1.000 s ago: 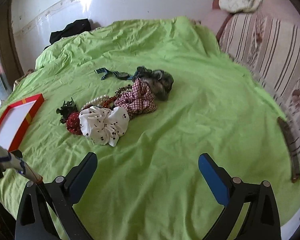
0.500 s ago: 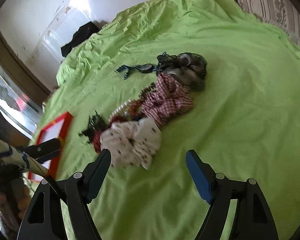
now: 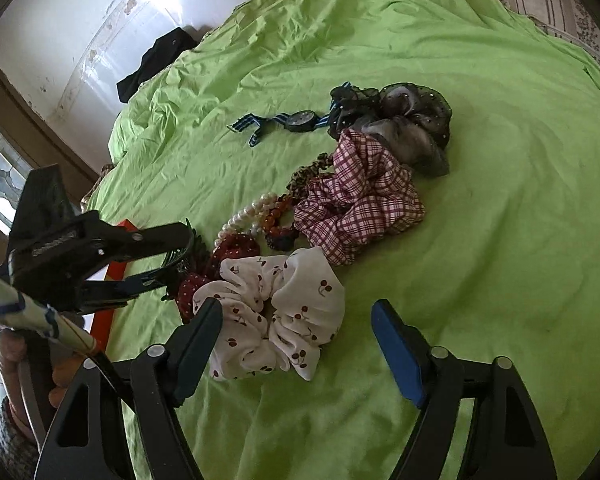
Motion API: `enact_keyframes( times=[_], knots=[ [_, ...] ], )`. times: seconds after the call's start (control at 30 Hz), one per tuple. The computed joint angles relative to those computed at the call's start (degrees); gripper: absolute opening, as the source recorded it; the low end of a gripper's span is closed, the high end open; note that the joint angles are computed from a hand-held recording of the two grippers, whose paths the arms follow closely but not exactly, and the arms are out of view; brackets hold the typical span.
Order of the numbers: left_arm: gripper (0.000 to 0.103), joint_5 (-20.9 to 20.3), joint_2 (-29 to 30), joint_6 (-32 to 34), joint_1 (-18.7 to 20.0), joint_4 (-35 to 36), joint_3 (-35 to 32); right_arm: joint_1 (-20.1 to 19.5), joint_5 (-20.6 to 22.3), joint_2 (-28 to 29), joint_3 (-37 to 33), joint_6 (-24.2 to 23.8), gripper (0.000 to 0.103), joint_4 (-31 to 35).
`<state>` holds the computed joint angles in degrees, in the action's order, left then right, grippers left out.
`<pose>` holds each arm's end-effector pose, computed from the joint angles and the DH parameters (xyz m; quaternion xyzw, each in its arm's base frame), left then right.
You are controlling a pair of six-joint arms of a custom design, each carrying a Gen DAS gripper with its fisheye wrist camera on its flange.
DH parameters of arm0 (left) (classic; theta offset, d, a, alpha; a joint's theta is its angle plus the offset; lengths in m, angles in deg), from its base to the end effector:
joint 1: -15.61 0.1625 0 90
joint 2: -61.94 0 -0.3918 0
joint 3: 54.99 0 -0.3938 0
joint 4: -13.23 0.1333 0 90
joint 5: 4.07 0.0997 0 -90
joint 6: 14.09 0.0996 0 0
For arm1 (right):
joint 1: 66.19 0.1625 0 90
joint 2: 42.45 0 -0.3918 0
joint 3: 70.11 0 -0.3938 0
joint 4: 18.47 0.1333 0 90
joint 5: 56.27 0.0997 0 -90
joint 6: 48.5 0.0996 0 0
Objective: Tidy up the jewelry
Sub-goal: 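Grasp the black claw clip with the left gripper while the right grasps the white cherry scrunchie, then carry the clip and scrunchie into the red-rimmed tray and open both grippers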
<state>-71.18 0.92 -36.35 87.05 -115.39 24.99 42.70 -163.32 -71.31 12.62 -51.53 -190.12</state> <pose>-0.0556 -0.7061 0.3244 -0.0650 0.9641 -0.2250 0.1249 0.3277 -0.6361 -0.0042 0.1476 -0.9493 0.2550 0.1098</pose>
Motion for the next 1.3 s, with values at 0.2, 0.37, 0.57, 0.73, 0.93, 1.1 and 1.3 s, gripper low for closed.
enact_keyframes(
  times=[0.2,0.37,0.57,0.73,0.93,1.1,1.3],
  knots=[
    [0.039,1.25,0.03,-2.09,-0.2,3.53,-0.35,0.62,-0.02,0.71,-1.49,-0.99,0.017,3.55],
    [0.034,2.22,-3.87,-1.9,-1.85,1.14,3.2,1.33,0.2,-1.12,1.14,-0.83,0.009,1.66],
    [0.034,4.56,-11.68,-1.43,-5.37,-3.43,10.56,3.32,-0.59,-3.61,4.58,-2.02,0.008,-1.29],
    [0.034,8.37,-17.68,-1.02,-7.97,-5.4,15.8,5.48,-3.09,-4.93,6.49,-3.05,0.008,-3.67],
    [0.034,12.66,-25.32,-1.63,-9.52,-5.31,20.39,7.96,-2.95,-6.51,8.14,-4.27,0.007,-4.59],
    [0.034,19.33,-31.39,-2.86,-9.48,-2.11,22.82,10.22,-2.95,-5.89,6.82,-5.63,0.007,-2.88],
    [0.034,23.74,-36.87,-4.99,-6.57,2.97,23.67,12.34,-1.12,-2.57,1.42,-4.76,0.007,4.18]
  ],
)
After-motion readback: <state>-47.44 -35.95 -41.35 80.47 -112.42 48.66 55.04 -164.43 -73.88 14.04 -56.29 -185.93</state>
